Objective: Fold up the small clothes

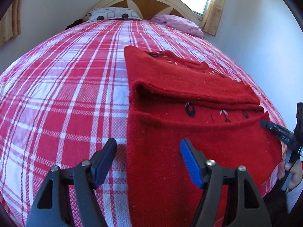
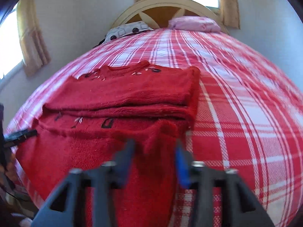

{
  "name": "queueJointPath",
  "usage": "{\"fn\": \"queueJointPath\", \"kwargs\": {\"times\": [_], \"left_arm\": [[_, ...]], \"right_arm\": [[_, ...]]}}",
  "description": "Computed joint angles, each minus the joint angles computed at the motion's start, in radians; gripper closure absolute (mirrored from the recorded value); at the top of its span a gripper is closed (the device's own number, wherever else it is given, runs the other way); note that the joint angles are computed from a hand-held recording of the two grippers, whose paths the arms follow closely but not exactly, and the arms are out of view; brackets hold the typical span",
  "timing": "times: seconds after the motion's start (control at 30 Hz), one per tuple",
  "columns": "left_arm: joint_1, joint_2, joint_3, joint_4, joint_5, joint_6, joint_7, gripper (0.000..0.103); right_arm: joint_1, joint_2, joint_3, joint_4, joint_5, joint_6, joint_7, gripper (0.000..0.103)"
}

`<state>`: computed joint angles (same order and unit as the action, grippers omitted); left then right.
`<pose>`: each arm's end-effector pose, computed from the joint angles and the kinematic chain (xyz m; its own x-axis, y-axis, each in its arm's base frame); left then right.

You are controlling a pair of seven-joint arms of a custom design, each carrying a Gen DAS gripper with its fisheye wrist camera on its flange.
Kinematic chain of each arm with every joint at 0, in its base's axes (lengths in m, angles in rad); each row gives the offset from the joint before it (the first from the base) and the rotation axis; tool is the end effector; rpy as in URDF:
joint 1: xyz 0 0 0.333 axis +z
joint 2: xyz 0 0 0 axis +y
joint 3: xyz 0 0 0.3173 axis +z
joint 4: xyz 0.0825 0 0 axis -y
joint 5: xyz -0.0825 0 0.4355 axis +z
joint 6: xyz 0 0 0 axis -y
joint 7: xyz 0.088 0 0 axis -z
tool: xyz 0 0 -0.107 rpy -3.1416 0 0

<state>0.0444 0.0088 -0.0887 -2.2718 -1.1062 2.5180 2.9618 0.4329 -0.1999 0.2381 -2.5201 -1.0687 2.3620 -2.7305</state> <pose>0.5766 -0.0175 0.3413 -0.5994 -0.7682 0.2248 -0.6804 0.3410 -0.6487 0.3920 0.2937 0.3235 -0.4912 -0.8707 -0.0243 -0.6049 0.3611 -0.7097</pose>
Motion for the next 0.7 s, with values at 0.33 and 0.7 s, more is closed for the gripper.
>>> {"fn": "queueJointPath", "kwargs": {"times": [0.33,0.7], "left_arm": [[0.002,0.0,0.001,-0.004,-0.053,0.016,0.027,0.083],[-0.006,-0.012,-0.002,-0.008,-0.102,0.0,0.068,0.069]], "right_arm": [[0.041,0.002,0.028,0.009,0.004,-0.101,0.063,0.092],[0.012,-0.063,0.015,-0.048,-0.039,-0.001,0.159,0.09]]}}
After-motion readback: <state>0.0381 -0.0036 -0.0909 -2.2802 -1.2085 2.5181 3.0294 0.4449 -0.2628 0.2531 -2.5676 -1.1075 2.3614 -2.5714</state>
